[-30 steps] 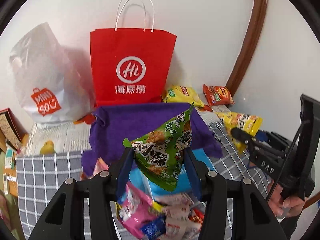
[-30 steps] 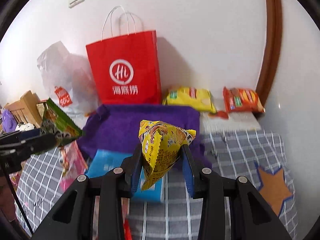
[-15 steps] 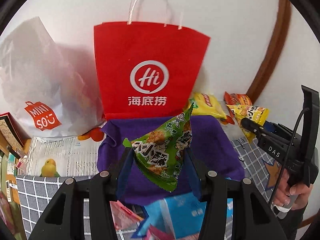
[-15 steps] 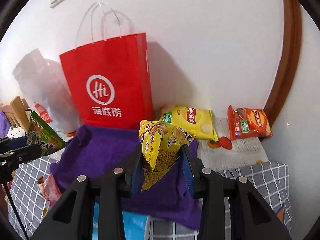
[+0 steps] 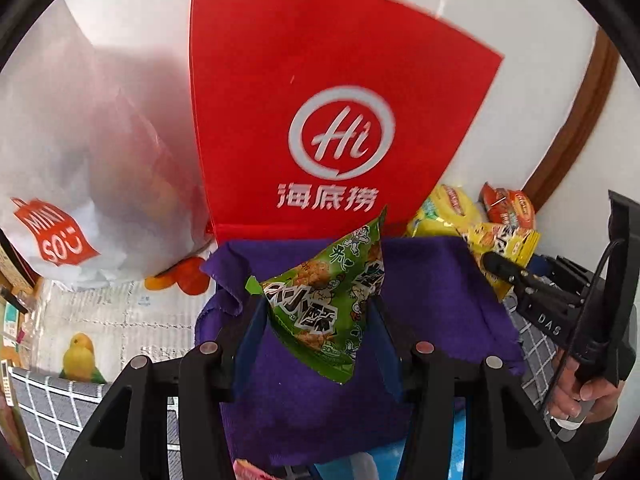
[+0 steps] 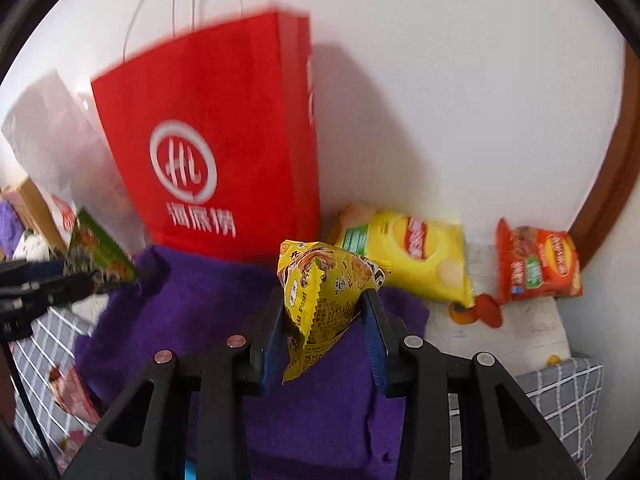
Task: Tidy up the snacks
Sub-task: 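Carry the green snack in the left gripper and yellow snack in the right over the purple towel, then open the right gripper onto the purple towel while the left gripper releases the green snack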
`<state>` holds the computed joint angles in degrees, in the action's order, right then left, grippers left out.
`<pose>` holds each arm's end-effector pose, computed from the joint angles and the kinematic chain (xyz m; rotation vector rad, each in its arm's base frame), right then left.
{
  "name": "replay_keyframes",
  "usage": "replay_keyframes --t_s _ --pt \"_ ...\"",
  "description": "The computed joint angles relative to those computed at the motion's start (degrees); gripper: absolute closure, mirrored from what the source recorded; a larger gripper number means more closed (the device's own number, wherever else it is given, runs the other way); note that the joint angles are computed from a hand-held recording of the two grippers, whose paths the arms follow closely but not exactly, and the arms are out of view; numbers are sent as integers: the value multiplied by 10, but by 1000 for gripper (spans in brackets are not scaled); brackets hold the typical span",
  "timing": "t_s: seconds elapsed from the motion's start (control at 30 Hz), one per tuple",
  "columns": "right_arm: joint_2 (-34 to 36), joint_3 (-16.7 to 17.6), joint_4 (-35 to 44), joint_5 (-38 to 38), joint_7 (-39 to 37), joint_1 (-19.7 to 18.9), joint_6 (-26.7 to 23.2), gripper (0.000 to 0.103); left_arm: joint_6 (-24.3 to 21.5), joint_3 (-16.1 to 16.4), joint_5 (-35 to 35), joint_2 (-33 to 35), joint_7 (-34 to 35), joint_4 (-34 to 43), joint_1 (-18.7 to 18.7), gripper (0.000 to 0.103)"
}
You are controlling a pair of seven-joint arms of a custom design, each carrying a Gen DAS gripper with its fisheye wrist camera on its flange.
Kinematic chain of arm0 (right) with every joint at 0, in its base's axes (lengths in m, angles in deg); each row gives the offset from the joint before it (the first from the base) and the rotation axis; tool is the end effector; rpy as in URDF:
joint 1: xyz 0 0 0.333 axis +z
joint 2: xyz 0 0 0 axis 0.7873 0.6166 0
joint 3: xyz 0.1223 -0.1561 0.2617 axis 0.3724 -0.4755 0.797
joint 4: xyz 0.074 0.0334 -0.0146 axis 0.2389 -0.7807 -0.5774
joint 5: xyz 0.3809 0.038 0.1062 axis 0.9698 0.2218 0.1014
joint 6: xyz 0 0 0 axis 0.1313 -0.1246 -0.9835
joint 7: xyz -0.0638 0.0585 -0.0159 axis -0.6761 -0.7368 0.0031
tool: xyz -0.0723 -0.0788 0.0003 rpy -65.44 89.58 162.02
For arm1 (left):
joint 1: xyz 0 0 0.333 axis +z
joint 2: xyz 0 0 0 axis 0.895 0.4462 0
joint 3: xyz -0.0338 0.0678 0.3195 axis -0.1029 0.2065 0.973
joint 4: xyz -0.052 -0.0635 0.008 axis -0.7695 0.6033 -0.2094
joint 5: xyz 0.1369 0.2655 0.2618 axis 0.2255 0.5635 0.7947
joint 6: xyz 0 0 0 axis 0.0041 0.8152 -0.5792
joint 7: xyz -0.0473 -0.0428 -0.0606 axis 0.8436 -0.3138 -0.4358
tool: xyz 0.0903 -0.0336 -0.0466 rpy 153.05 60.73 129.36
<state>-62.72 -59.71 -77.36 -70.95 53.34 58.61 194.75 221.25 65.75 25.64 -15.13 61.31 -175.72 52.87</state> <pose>0.4058 0.1735 0.4861 -1.7878 1.8239 -0.6844 0.4256 -0.0642 0.5128 -1.6606 2.2075 -0.8865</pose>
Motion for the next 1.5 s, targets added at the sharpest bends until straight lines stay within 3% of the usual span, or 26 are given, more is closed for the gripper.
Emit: replay_keyframes --t_s 0.07,0.43,1.07,1.13,1.2,1.37,1.5 --pt "18 -3 10 2 -10 3 -19 66 0 0 -2 15 -5 5 1 54" --pt "64 -36 14 24 -43 25 -20 66 -3 -20 18 59 -15 14 15 54" --pt "91 -47 25 16 -55 35 -40 65 -18 -38 46 91 -40 26 21 53" --pt "91 -47 28 16 -57 35 -45 63 -20 -38 44 93 -41 29 21 53" --pt "90 -45 28 9 -55 33 -43 54 -23 -36 40 94 -37 30 20 53" --pt "76 -44 23 -1 -60 33 -41 48 -33 -33 29 91 -23 33 19 51" --pt "55 -42 14 5 -54 28 -30 35 -29 -37 34 78 -24 28 21 32"
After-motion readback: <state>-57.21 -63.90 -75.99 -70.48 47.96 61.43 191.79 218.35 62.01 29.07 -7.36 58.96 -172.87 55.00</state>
